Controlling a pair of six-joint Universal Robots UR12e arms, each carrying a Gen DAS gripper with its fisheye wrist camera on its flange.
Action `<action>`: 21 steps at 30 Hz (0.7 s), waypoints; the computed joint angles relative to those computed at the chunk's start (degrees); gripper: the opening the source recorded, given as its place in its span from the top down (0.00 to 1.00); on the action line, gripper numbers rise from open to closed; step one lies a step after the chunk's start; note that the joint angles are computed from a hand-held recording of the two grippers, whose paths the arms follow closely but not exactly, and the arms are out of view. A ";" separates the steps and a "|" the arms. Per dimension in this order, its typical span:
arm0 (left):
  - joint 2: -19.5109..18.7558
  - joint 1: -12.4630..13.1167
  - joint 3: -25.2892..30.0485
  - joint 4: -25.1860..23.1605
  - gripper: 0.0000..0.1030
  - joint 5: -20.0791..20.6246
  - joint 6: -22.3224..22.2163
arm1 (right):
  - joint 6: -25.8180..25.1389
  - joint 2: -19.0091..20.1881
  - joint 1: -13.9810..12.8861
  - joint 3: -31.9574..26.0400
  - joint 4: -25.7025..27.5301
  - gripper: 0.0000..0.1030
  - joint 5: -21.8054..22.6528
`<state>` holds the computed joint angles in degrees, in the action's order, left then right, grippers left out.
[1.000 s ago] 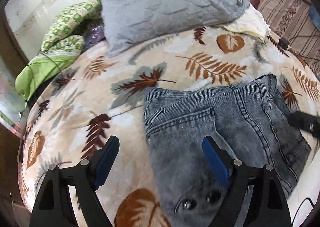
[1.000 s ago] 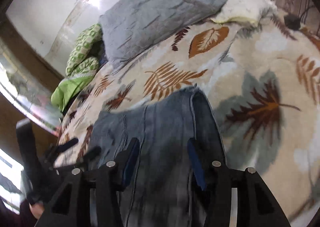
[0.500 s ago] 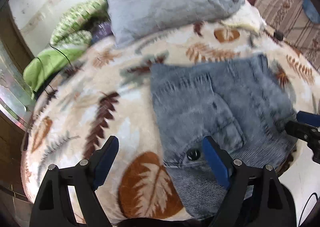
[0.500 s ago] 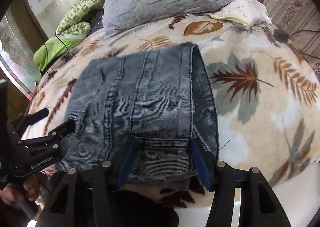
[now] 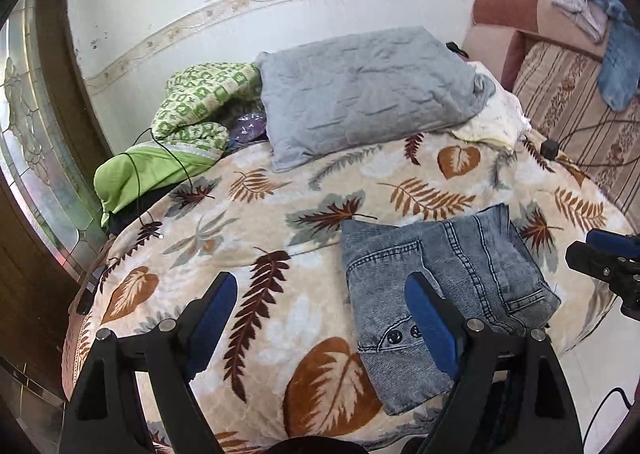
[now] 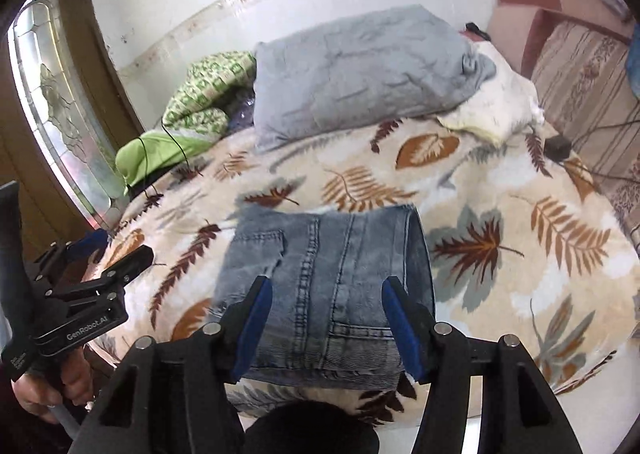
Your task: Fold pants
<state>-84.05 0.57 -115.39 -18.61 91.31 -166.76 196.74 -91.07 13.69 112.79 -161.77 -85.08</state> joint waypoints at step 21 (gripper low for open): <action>0.86 2.10 -0.14 -1.82 0.16 -0.22 -2.08 | 0.22 0.73 0.47 -0.67 1.02 0.39 -2.00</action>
